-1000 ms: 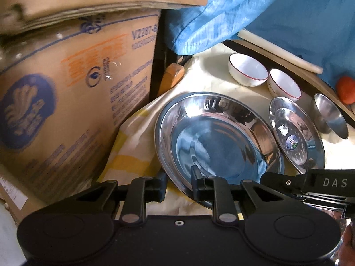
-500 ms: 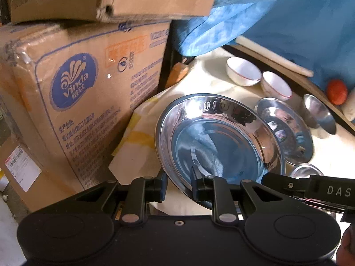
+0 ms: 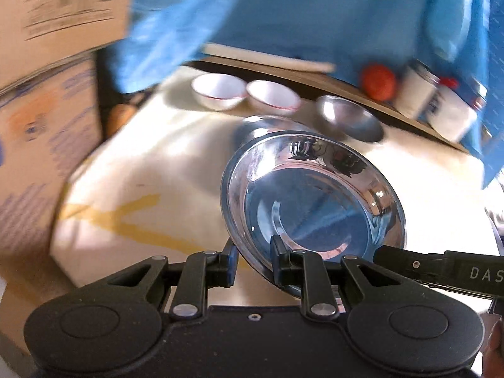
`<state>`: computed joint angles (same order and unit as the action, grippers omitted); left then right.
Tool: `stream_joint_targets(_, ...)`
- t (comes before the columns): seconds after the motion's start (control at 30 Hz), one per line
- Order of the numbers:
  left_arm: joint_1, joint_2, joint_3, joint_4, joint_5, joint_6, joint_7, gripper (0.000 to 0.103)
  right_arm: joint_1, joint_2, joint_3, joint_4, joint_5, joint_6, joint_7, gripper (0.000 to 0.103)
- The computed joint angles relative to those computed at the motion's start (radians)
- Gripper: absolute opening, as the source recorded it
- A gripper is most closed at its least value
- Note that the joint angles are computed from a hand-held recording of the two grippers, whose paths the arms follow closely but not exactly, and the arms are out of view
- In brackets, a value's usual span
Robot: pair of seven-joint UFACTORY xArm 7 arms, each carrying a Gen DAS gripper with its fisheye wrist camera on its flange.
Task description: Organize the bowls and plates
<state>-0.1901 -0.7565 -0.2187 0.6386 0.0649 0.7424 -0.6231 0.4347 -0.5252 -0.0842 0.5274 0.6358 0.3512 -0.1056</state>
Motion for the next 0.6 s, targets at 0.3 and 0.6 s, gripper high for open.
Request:
stream_joint_targets(0.3, -0.08, 0.078, -0.001, 0.031, -0.044, -0.003, 0.069, 0.023, -0.092, -0.103, 0.014, -0.097, -0.087, 0.039, 0.145, 0.017)
stream_joint_targets(0.6, -0.082, 0.104, -0.001, 0.05, -0.036, 0.037, 0.086, 0.023, -0.075, -0.102, -0.009, -0.108, -0.096, 0.06, 0.167, 0.018)
